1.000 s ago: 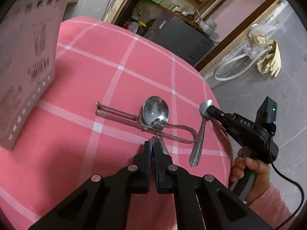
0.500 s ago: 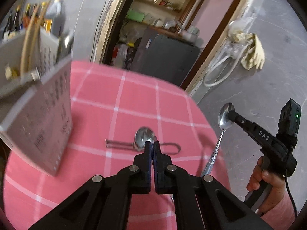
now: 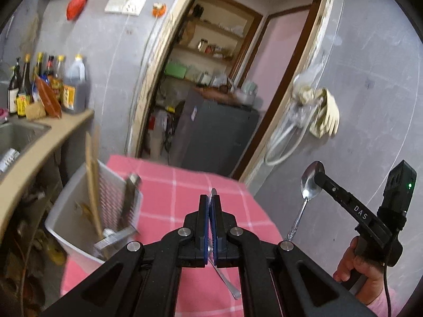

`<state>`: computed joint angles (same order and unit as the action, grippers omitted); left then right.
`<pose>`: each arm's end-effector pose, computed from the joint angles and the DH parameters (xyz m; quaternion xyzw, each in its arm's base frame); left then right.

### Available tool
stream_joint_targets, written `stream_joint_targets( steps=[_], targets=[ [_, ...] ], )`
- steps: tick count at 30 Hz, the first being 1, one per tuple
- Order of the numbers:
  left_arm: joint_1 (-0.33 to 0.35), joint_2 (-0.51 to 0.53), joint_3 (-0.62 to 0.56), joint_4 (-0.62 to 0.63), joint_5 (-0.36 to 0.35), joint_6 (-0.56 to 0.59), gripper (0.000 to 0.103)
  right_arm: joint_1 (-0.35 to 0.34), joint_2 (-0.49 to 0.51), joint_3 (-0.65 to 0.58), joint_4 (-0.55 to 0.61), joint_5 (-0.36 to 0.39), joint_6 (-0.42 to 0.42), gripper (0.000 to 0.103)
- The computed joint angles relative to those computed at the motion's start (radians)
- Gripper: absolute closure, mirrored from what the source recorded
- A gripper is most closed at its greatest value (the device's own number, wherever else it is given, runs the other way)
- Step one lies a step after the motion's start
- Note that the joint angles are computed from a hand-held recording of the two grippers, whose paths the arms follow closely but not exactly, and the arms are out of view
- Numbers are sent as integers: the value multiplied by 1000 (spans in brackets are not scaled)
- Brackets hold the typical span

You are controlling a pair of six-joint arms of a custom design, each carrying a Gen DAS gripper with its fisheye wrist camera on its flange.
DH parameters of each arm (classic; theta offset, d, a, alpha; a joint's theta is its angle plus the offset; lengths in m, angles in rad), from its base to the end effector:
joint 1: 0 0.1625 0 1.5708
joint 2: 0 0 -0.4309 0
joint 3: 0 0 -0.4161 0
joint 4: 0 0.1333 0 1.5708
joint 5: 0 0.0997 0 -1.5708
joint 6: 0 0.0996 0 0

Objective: Organize utensils
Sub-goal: 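Carry the small spoon with the left gripper while the right carries the large spoon to the holder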

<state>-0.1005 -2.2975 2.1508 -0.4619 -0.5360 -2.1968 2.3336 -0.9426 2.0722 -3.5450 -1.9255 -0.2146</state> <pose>-0.1619 -0.2037 0.4345 0.0209 0.8035 -0.5528 0.2201 0.4631 -0.3417 0.1474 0.3577 -0.8267 0.4319 0.0457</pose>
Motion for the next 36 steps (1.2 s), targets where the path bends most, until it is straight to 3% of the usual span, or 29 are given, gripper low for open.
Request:
stream_joint_targets(
  steps=[6, 10, 14, 20, 24, 32, 36],
  targets=[
    [-151, 47, -147, 410, -98, -291, 101, 89, 97, -103, -84, -2, 6, 101],
    [-231, 80, -217, 636, -199, -410, 101, 134, 171, -167, -132, -1, 17, 101],
    [-266, 79, -269, 757, -264, -459, 101, 159, 249, -229, -154, 16, 20, 101],
    [-215, 90, -272, 836, -279, -454, 101, 184, 356, -301, -177, 6, -74, 101],
    [-152, 114, -247, 869, -253, -433, 101, 193, 401, -332, -185, -13, -146, 101],
    [-77, 160, -177, 887, -214, -387, 101, 196, 443, -346, -202, -29, -250, 101],
    [-64, 158, -126, 876, -221, -383, 101, 191, 448, -340, -195, -25, -255, 101]
  ],
)
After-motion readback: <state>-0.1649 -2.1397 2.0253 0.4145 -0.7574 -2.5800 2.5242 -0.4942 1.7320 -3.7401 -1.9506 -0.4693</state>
